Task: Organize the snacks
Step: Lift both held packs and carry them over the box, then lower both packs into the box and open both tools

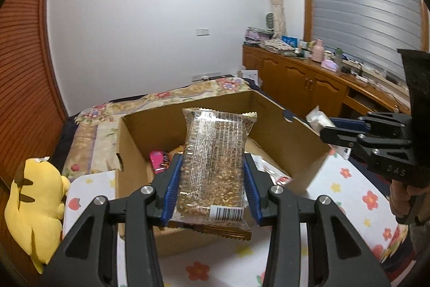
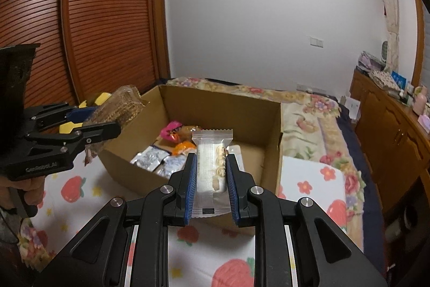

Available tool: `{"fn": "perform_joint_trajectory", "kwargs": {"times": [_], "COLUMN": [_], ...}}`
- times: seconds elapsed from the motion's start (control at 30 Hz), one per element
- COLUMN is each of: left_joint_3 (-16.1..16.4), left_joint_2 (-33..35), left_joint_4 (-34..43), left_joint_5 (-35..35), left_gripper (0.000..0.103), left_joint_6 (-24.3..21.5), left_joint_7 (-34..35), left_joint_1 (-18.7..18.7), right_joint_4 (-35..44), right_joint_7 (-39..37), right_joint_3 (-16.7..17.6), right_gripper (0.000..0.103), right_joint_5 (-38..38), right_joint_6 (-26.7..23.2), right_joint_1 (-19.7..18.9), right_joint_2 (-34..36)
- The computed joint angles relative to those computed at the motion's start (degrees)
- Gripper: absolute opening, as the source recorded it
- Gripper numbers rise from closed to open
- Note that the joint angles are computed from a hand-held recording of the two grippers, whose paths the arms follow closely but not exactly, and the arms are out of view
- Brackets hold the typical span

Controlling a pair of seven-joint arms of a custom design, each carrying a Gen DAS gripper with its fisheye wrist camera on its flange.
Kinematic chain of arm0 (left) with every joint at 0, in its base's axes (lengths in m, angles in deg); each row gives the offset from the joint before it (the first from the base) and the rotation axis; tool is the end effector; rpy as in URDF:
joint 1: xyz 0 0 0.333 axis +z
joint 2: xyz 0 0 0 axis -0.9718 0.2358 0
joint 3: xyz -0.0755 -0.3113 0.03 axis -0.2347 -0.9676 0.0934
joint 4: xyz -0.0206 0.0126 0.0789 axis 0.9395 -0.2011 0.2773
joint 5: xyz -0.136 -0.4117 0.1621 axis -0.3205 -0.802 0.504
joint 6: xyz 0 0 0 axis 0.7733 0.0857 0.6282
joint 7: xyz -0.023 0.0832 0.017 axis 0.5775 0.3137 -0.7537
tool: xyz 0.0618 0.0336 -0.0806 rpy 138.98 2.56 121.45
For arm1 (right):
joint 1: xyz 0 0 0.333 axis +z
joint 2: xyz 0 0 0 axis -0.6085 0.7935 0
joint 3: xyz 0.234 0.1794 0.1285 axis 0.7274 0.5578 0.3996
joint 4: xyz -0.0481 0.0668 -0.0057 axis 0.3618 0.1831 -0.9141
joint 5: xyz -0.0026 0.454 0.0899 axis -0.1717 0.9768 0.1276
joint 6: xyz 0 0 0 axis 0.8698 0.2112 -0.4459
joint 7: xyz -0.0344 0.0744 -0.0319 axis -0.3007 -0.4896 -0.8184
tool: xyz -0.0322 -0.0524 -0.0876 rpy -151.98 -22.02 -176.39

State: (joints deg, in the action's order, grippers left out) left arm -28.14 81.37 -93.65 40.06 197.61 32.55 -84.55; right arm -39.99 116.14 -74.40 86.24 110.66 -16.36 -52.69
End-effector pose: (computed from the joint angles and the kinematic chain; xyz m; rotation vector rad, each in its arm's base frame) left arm 0.5767 -0.2642 0.4885 -1.6006 1.6071 -0.9016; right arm 0.6489 0.3433 0.4919 -1.9997 0.8582 -0.4706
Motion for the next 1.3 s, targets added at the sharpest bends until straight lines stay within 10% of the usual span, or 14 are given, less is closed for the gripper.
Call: {"fn": "perform_joint_trajectory", "kwargs": {"times": [0.3,0.93,1.3], "left_joint_3": [2.00,2.58,2.55], "left_joint_2": [3.17,6.65,6.06], "left_joint_4": [2.35,4.08,4.03], "left_joint_5": [1.77,-4.99,-2.58], "left_gripper": [0.042,0.044,0.070], "left_joint_6": [-0.19,-3.44,-4.96], "left_joint_7": [-8.41,-1.09,-3.11], "left_joint_1": [1.27,-0.86,-1.63], "right_joint_4": [9.03,16.87,16.34], "right_joint_7": [11.41,26.78,26.34], "right_joint_3": [-3.26,-6.59,-5.24], "right_gripper": [0.020,0.020,0.040], "right_joint_5": [-9.76,-24.17,-23.54], "right_joint_6": [-1.99,-5.69,-5.34], "right_joint_1": [2.67,5.35,4.58], "right_joint_2": [7.46,15.83,15.78]}}
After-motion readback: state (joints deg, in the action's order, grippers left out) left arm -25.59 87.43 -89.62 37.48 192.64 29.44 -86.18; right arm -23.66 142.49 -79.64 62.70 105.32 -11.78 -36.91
